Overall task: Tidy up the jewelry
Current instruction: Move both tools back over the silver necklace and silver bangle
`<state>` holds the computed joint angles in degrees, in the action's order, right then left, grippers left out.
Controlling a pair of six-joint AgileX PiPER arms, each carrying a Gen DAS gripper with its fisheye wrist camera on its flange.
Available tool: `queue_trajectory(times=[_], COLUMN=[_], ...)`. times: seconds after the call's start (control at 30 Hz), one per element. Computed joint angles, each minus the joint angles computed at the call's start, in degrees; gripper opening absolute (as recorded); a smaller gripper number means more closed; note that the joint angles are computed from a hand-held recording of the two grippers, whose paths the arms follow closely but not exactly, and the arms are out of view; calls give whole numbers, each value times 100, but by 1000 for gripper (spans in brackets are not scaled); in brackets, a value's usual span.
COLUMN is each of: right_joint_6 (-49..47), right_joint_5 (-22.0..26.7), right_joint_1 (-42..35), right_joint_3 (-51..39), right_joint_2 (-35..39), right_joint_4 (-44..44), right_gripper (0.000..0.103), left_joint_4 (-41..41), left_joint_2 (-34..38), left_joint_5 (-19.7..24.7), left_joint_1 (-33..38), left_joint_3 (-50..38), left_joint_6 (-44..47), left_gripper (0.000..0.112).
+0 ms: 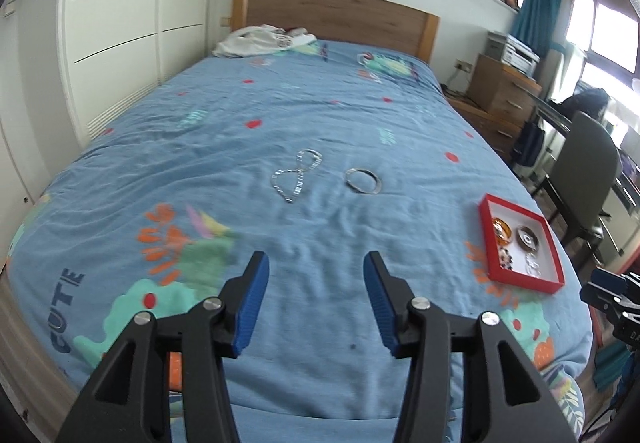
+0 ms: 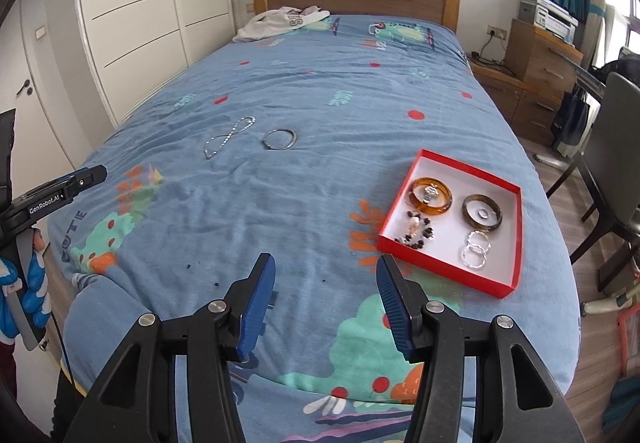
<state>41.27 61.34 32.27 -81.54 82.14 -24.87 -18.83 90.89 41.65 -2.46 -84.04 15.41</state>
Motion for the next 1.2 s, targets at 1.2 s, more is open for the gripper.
queue_trajectory(times=[1.2], right_joint_6=[-1441], right_joint_5=[-755], right_joint_1=[-776], right_joint_3=[-1744], right_joint_2=[2514], right_joint_4=[1556], right_gripper=[58], left_joint_4=[1091], left_joint_2=[2218], left_joint_5=[531], left_joint_1=[272], left_joint_3=[-2397], left_joint_6=[-867], left_gripper=[49])
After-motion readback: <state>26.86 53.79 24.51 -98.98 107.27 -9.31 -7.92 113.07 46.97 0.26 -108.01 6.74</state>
